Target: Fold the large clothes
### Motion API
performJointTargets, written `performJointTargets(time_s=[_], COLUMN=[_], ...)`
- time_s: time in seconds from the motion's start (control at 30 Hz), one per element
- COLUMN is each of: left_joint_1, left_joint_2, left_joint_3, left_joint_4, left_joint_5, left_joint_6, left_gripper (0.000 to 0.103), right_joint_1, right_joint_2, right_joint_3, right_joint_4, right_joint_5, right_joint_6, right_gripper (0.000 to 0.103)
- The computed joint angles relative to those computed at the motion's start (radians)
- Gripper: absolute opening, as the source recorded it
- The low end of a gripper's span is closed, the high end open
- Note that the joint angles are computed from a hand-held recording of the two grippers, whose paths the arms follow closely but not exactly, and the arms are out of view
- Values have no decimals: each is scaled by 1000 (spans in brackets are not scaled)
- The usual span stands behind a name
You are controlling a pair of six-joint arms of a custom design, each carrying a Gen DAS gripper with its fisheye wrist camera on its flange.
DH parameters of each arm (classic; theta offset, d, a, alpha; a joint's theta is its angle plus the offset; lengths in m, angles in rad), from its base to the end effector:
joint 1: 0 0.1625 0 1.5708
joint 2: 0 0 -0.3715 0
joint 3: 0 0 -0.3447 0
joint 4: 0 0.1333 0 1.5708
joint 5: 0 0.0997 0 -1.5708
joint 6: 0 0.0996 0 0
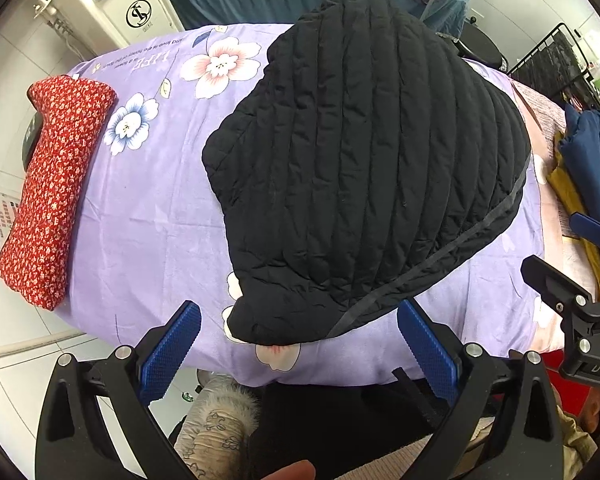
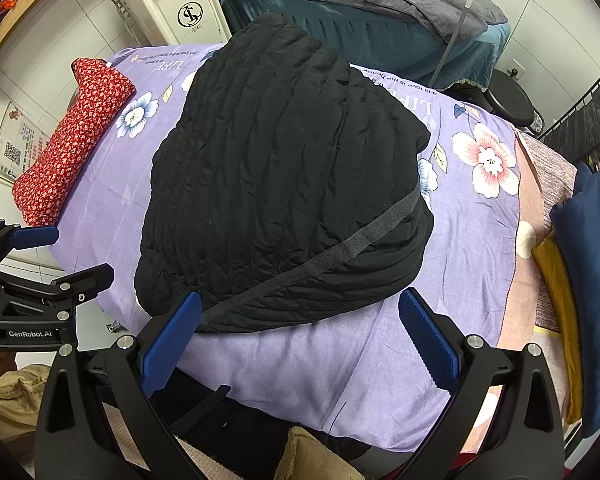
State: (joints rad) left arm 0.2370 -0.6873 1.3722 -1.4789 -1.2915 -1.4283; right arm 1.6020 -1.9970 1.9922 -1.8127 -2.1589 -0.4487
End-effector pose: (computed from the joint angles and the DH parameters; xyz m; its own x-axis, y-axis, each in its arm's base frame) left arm -0.5048 -0.2873 0.0420 -0.6916 -0.0266 -0.7218 0.0610 0.9936 -0.0951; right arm 0.0876 -0.3054 0.4464 -0.7400 -0.3218 0.5907 -0.3898 0.9208 0.0133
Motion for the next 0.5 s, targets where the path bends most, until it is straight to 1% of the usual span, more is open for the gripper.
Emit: performJointTargets(time_s=[0.33, 0.4, 0.5], left_joint_1=[3, 6, 11], left_joint_2=[6, 12, 3], left_joint_3=[-7, -19, -7], left_joint_4=[1, 19, 1], left_joint_5=[-9, -17, -31], left_joint_6=[4, -1, -7], left_gripper=[97, 97, 97], right_joint_1=[-7, -8, -7], right_joint_2=[7, 4, 6], right_joint_3=[-3, -2, -3], right_joint_4=[-5, -5, -5], right_joint_5=[4, 5, 5], right_joint_6=[3, 1, 3], right_gripper=[97, 97, 97])
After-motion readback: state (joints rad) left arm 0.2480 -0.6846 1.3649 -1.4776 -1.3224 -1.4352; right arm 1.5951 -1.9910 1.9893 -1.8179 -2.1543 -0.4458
